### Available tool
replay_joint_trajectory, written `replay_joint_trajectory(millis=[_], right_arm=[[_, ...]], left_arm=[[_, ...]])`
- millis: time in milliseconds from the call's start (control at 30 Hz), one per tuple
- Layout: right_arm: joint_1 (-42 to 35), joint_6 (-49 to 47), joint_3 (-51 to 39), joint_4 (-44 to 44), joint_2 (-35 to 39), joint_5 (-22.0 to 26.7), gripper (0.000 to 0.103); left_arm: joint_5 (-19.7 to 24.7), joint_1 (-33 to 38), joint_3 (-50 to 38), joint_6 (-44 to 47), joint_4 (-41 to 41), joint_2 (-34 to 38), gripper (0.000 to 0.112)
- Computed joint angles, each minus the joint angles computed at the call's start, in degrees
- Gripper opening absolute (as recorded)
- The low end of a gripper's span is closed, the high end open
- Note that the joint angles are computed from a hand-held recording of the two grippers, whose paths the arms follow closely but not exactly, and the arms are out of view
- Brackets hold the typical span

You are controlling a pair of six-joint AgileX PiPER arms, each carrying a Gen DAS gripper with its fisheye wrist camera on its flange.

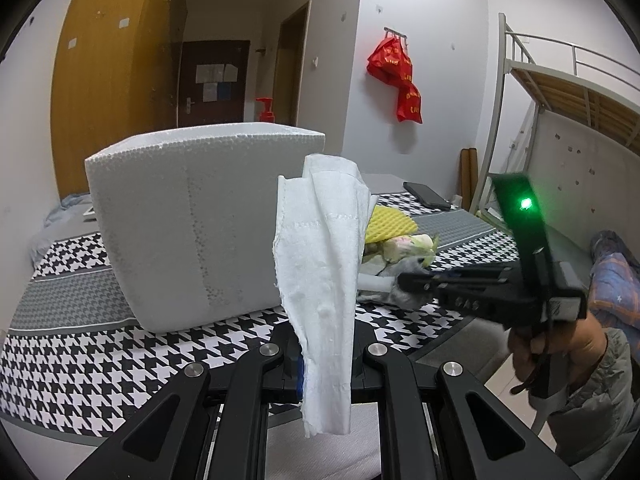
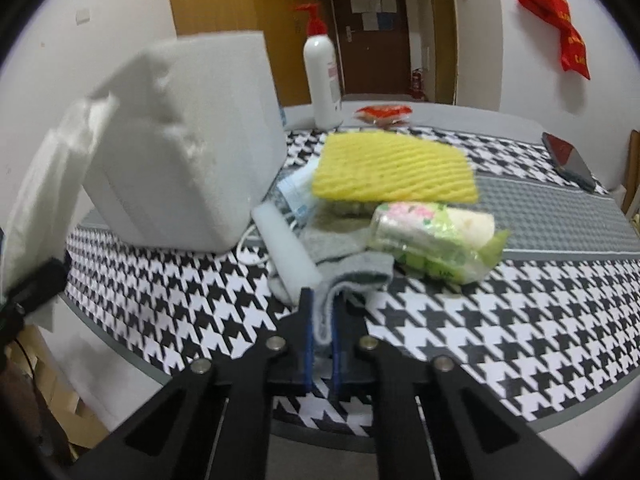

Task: Organize soft objects
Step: 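Close the right tool on the grey sock, then lift the grey sock with the right tool off the table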

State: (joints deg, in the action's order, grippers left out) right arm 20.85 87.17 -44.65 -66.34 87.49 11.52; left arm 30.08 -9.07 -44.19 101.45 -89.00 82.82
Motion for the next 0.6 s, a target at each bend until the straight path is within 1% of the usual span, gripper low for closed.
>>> replay_joint_trajectory(millis=[133, 200, 267, 400, 600], right_arm=[[0.40, 1.64, 1.05, -1.11, -4.13, 0.92, 0.009], [1.15, 2.57, 1.18, -2.01, -5.81, 2.13, 0.009], [0.98, 2.10, 1.33, -1.54, -7.48, 2.41, 0.009], [1.81, 2.02, 1.48, -1.40, -10.75, 5.21, 0.009], [3.55, 4.53, 3.25, -3.58, -15.93, 9.00, 0.009]], left_arm=[[0.00, 0.19, 0.41, 0.80, -0.95, -0.26, 0.013], [-0.07, 0.23, 0.61, 1.21, -1.36, -0.38, 0.013], [-0.10, 0.18, 0.73, 1.31, -1.60, -0.52, 0.013], [0.13, 0.22, 1.23, 2.28, -2.20, -0.97, 0.013], [0.25, 0.08, 1.40, 3.01, -2.56, -1.03, 0.013]])
